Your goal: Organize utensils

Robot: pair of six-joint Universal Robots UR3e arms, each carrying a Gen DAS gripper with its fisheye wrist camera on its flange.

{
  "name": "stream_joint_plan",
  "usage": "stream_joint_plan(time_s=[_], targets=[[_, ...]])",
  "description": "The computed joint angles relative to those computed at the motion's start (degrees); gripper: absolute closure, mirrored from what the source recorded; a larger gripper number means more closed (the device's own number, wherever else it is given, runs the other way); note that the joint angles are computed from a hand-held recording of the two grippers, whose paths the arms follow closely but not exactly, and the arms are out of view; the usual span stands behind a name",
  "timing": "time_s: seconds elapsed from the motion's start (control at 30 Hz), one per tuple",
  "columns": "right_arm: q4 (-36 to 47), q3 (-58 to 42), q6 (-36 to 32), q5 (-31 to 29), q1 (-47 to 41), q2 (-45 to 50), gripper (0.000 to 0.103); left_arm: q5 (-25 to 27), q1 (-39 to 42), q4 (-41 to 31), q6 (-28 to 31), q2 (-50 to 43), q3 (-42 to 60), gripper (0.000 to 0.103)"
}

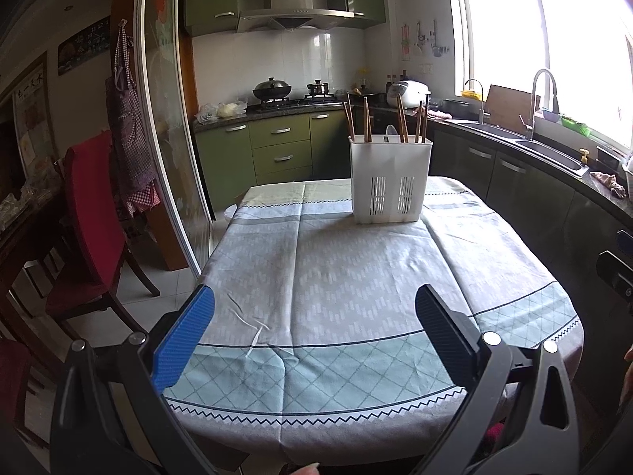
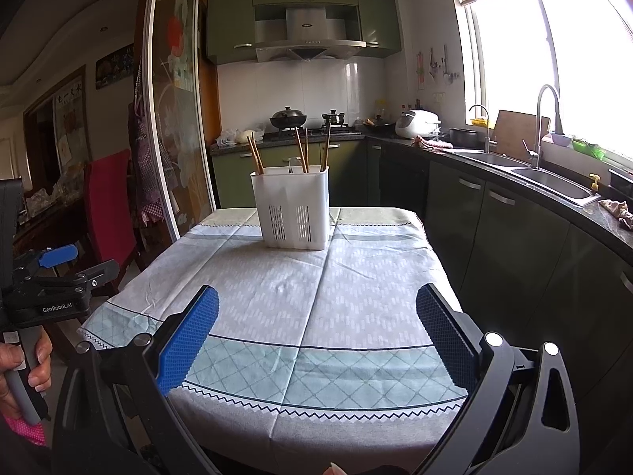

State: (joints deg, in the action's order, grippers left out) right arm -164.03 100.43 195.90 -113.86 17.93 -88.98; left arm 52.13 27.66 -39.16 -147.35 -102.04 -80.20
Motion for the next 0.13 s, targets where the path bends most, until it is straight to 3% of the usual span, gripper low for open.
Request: stream_joint_plan(time_s=[0.13], targets=[[0.29, -0.11, 0.12, -0.02, -0.30, 0.00, 0.004, -0.27, 0.29, -0.75, -0.25, -0.56, 0.84, 0.006]])
